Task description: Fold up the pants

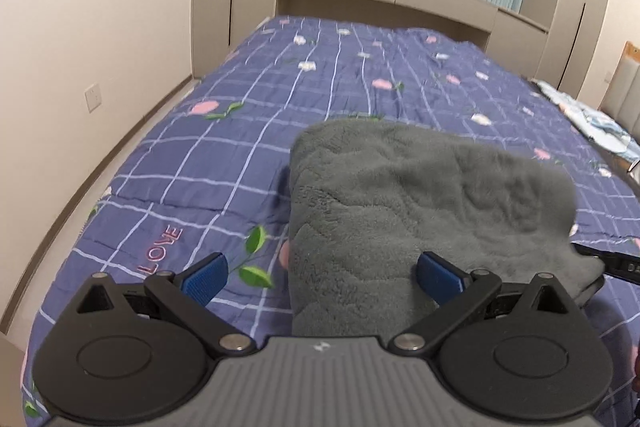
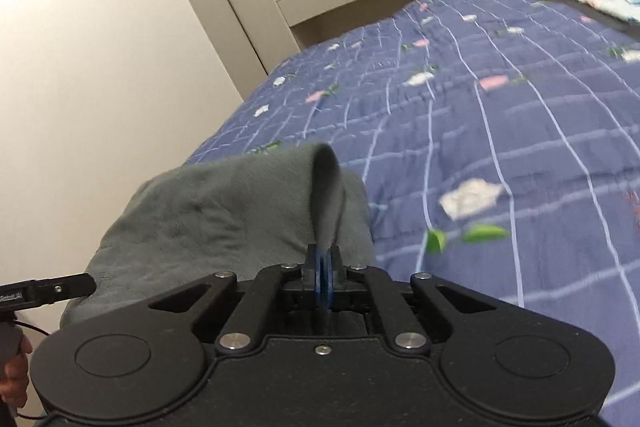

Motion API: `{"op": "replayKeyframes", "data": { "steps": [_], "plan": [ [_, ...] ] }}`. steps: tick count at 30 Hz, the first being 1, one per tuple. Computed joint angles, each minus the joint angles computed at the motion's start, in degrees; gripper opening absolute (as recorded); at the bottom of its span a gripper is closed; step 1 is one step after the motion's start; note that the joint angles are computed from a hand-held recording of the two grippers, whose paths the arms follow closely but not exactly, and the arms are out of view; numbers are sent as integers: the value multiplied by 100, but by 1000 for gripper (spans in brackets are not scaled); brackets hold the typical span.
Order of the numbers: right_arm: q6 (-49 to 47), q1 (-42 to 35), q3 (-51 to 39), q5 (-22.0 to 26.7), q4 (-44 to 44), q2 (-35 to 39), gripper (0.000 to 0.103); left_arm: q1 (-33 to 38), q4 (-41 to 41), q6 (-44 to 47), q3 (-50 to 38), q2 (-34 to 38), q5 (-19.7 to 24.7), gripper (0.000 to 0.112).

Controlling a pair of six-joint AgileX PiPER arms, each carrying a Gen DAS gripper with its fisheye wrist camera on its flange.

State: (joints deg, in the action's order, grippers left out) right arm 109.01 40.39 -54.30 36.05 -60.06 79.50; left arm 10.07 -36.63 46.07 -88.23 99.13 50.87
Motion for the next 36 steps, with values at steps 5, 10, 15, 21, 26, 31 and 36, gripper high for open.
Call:
{"op": "replayKeyframes", "data": {
  "steps": [5,10,15,21,26,31,36],
  "plan": [
    [-44,195,-29,294,-52,29,13,-56,204,-210,-107,129,63,103],
    [-190,598,-655,1455,-457,296,39,-77,233,-189,8,56,-24,103],
    [-365,712,-1139,1898,-943,638,59,-120,306,-245,38,13,-61,103],
    [-1843,205,-1917,1320,126,1294,68,-161,339,-249,143,-70,-157,103],
    [-1496,206,-1815,1771,157,1472,86,-141,318,-196,260,-173,-196,103],
    [-711,285,-1172,1570,-249,1058,89,60,-57,11,296,-235,-172,102],
    [128,138,-245,342,-308,198,100,301,-40,66,285,-363,81,102]
  ]
}}
